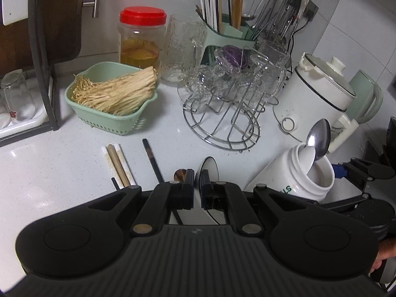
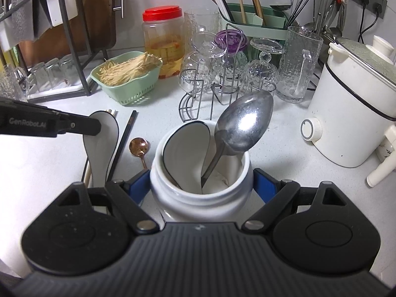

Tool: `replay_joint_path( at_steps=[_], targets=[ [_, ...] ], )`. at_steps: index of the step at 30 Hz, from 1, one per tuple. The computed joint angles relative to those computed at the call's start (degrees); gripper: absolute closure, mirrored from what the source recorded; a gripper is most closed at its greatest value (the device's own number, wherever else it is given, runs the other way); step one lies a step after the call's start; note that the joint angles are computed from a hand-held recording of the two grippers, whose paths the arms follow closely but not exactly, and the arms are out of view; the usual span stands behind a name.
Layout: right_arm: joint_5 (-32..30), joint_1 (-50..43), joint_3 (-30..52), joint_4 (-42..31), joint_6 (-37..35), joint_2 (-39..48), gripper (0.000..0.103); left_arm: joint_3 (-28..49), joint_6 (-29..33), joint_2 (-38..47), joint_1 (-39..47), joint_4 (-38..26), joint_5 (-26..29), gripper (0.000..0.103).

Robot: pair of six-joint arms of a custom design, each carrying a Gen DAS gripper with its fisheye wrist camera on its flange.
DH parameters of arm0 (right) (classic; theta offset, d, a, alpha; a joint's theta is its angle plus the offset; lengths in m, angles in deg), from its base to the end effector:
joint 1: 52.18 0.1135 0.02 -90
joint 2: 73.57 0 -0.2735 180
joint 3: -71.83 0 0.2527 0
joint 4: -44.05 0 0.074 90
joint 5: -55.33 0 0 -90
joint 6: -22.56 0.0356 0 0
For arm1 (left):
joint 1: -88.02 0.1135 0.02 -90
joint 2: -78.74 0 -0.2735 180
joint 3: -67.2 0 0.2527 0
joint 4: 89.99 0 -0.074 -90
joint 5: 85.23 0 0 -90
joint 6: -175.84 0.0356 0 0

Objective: Organize utensils
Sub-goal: 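Carry the white ceramic spoon with the left tool and lower it into the mug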

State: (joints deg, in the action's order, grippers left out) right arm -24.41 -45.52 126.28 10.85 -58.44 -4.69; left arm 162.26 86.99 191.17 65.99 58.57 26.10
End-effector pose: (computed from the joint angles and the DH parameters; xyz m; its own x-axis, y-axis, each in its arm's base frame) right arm 0.2388 0.0215 0.2251 -0.7240 0.0704 -0.6862 0.1198 0.9925 -0.0245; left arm 0.3994 -0.1756 0.2102 -0.6860 0.2977 -0.6639 0.5853 0.7678 -0.2605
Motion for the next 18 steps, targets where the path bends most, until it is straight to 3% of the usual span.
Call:
replay_joint_path(
  at_steps=[7,18],
  targets=[
    [-0.30,-0.18,-1.26,1.64,-0.46,-0.71,0.013,1.62,-3.11,-1.80,-1.14,1.56,-3.29,0.098],
    [-2.79,-1.54,-0.43,1.11,-2.48,-0.01,0.013,12.45,-1.84,-2.33,-4.04,-3.09,-6.50,0.098]
  ],
)
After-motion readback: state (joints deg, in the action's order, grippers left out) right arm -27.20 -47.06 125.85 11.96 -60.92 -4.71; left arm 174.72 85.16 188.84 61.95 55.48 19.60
